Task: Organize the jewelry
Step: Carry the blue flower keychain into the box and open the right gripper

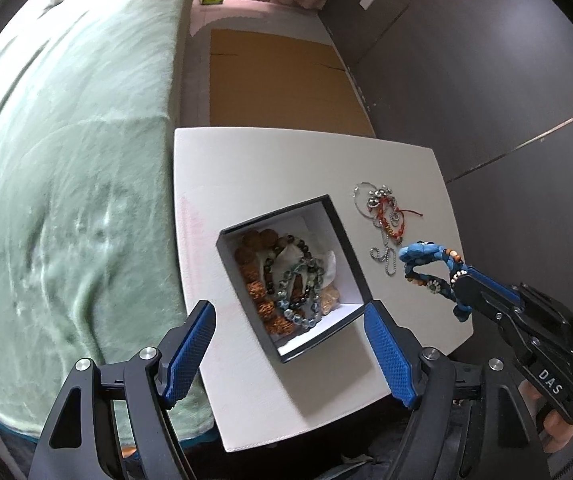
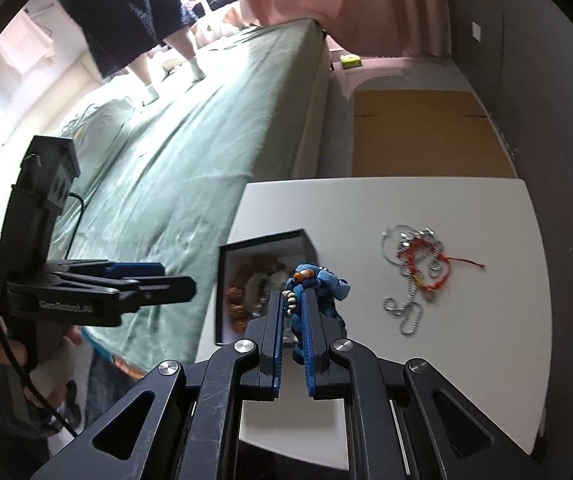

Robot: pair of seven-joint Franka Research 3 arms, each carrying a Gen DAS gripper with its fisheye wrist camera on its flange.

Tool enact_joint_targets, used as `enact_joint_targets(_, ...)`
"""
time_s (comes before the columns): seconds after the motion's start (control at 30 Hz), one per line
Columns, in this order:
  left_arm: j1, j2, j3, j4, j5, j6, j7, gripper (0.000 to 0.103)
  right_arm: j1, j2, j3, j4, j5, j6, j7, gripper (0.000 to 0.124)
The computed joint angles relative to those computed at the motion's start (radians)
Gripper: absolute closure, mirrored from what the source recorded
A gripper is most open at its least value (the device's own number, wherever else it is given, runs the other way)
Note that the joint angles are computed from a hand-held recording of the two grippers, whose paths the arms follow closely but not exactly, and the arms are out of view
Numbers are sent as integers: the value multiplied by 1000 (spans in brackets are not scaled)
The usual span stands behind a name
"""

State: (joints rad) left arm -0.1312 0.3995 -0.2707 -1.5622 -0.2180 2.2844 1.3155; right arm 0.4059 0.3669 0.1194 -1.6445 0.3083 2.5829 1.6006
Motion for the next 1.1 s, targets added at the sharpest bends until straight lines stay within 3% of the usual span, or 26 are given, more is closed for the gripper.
enact_joint_targets(0.2,18,-34,5,-55,-16,6,12,26,29,63,5,84,-21,-31,14,114)
enact_joint_targets(0.33,26,-54,19,-87,-9,6,6,26,49,150,-3,195,-39,-108,55,114)
enact_joint_targets(0.43,36,-64,25,-109,-14,13,3,26,83,211,-41,302,-116,-225,126,99)
enact_joint_targets(0.47,38,-63,25,-110,-17,13,3,26,90,223,-51,320,-136,-252,148,87)
enact_joint_targets(0.57,40,-51,23,-99,-21,12,7,26,78,211,-52,297,-143,-246,172,72)
enact_joint_targets(0.83,18,-2,9,-28,0,3,16,26,27,167,-58,224,-142,-284,199,70)
enact_joint_targets(0.97,-4,41,3,39,21,-20,2,26,-16,135,-49,171,-98,-282,185,43)
enact_joint_targets(1.1,-29,94,-2,123,47,-51,-13,26,-35,106,-60,123,-97,-265,190,39)
